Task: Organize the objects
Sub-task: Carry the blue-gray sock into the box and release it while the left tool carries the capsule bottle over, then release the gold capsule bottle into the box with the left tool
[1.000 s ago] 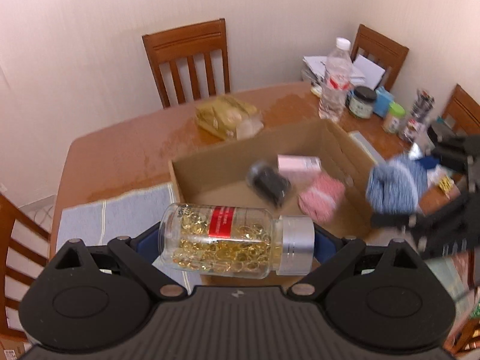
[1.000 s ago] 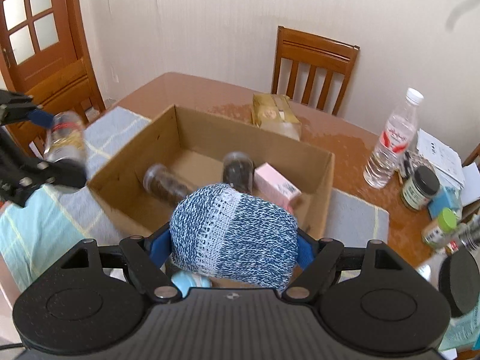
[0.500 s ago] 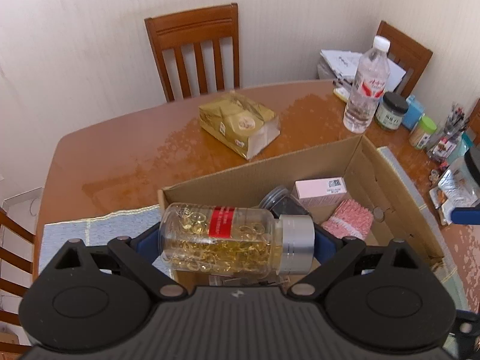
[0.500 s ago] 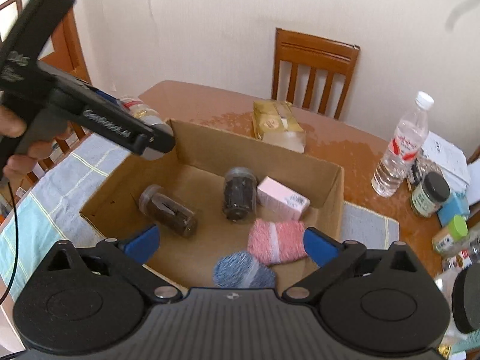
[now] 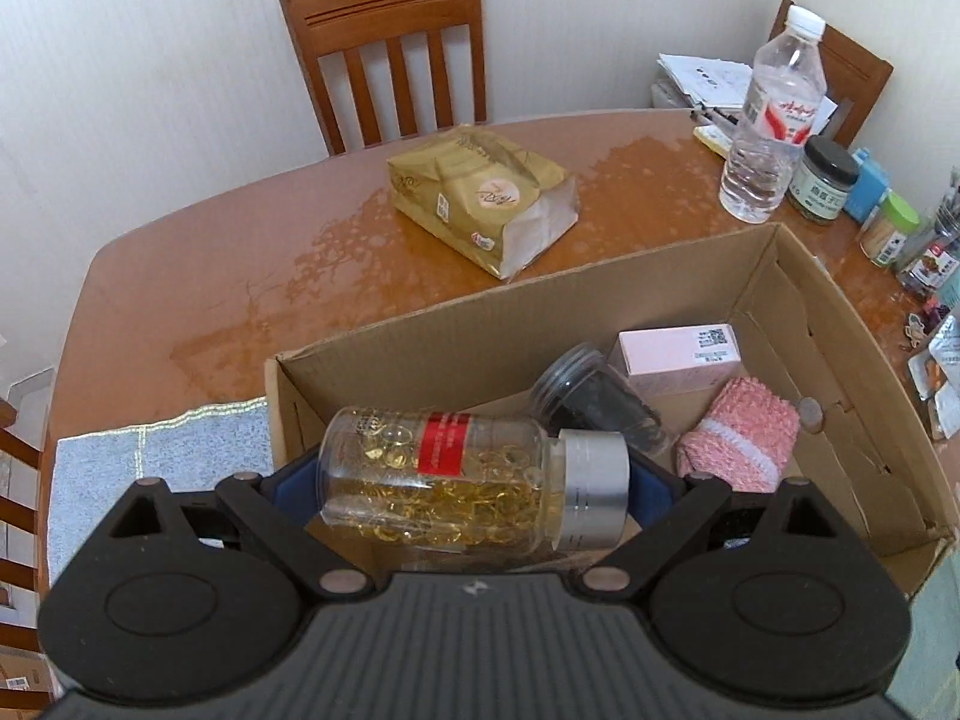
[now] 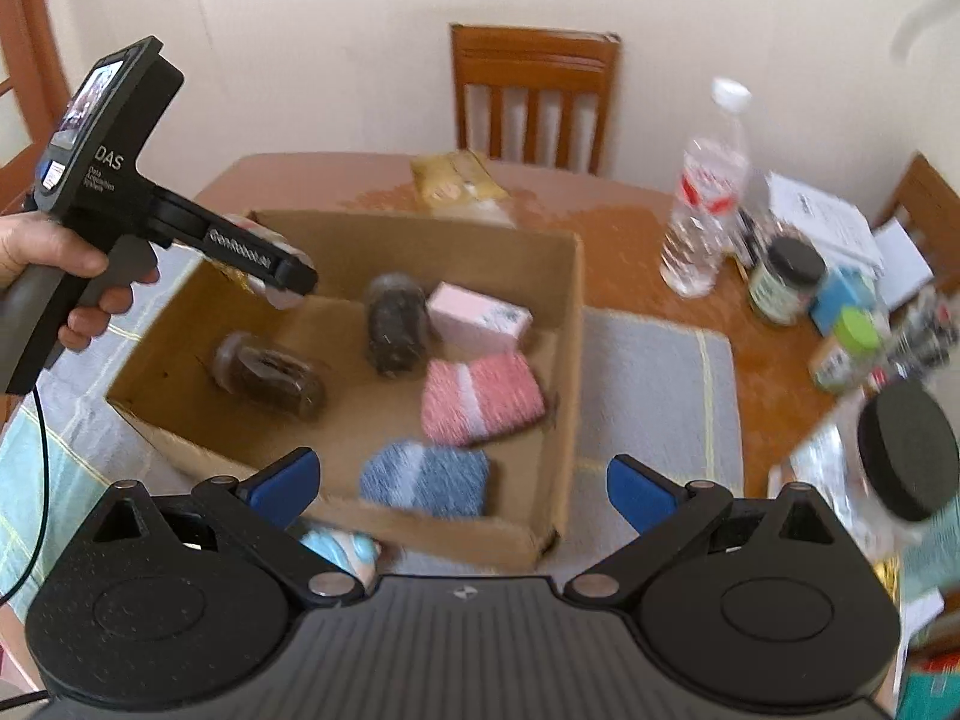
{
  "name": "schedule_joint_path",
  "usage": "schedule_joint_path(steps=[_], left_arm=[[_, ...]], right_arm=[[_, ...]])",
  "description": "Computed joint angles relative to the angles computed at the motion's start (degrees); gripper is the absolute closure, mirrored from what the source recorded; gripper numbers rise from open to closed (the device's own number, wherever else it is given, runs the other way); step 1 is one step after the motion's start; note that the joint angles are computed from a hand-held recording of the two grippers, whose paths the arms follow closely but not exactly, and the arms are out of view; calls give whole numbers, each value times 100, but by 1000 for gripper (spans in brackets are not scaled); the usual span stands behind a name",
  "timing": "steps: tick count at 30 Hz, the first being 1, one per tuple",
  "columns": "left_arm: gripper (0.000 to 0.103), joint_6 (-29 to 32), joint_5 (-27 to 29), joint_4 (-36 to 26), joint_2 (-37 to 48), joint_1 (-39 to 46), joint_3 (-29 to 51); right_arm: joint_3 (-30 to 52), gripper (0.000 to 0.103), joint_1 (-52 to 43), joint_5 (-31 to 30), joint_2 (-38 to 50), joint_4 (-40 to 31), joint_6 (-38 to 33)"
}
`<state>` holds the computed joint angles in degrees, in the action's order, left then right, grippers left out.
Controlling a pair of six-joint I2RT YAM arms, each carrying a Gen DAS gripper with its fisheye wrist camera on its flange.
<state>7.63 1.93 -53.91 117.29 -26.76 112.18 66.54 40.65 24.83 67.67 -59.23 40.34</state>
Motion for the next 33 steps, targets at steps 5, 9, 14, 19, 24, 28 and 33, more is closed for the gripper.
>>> schedule_joint_path(steps=[5, 9, 14, 19, 24, 28, 33], left_arm=[[5, 50, -31, 178, -164, -17, -144], [5, 168, -100, 265, -476, -36, -372], [4, 257, -96, 304, -1044, -23, -803], [2, 137, 124, 733, -2012, 37, -2013], [2, -43, -116, 934, -3029, -49, -3306], [2, 24, -78, 1043, -3902, -10, -4206], [1, 46, -223, 1201, -4818, 45, -5181]], right_arm=[[-328, 0, 160, 24, -225, -262, 516], [-441, 0, 265, 73, -277, -385, 830], [-273, 0, 493, 189, -191, -614, 1015], [-142, 0, 878, 351, -152, -750, 1365], [-514, 0, 1542, 712, -157, -677, 2133], [-791, 0, 2129, 715, -84, -650, 3023], [-938, 0, 2621, 657, 173, -580, 3498]])
